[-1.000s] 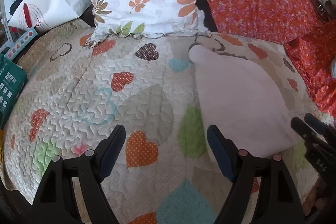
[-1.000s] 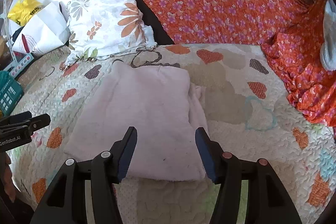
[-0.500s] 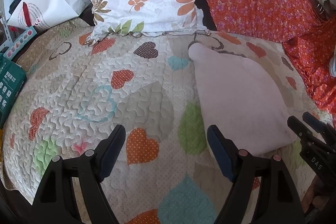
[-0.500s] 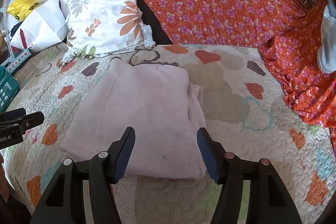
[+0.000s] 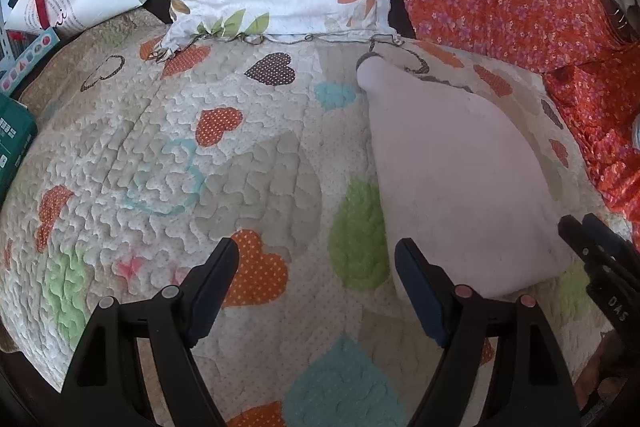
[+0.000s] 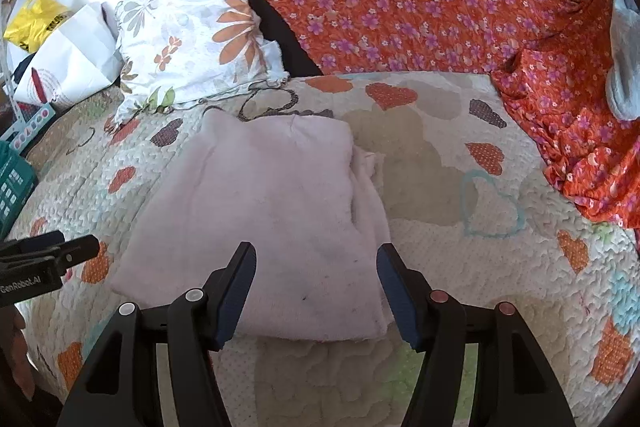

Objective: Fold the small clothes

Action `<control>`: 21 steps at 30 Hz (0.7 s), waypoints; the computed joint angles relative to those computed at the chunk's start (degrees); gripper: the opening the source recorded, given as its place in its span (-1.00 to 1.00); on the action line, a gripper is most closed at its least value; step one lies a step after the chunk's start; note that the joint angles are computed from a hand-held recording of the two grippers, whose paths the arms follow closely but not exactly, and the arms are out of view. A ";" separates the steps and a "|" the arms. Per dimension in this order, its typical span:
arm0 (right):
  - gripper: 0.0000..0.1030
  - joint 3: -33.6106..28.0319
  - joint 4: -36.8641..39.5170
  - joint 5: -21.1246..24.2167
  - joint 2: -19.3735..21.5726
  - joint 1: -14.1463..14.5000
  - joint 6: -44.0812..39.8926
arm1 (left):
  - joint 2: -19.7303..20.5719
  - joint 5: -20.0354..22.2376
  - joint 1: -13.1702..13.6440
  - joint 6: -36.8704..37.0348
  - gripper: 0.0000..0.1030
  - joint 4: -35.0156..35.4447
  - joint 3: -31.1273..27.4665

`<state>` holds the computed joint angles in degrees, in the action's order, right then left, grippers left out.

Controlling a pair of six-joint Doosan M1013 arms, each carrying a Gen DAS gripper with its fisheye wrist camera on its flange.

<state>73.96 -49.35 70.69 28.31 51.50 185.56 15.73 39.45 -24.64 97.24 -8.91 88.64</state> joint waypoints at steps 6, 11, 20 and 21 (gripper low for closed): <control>0.31 0.90 2.04 -1.91 -0.82 -0.93 1.55 | 2.13 4.30 -1.27 0.62 0.65 -2.43 -2.42; 0.31 1.91 3.31 -2.45 -1.41 -1.37 2.52 | 4.72 8.62 -2.28 -1.55 0.68 -3.02 -4.56; 0.32 4.18 4.62 -4.34 -3.02 -2.22 5.09 | 5.66 11.69 -1.99 -1.31 0.96 -5.02 -5.48; 0.32 4.18 4.53 -4.27 -3.04 -2.21 5.09 | 4.62 9.05 -2.06 -1.79 0.96 -4.10 -4.50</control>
<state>78.13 -44.82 66.41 25.26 49.29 190.65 20.35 48.50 -26.70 95.45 -13.01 84.14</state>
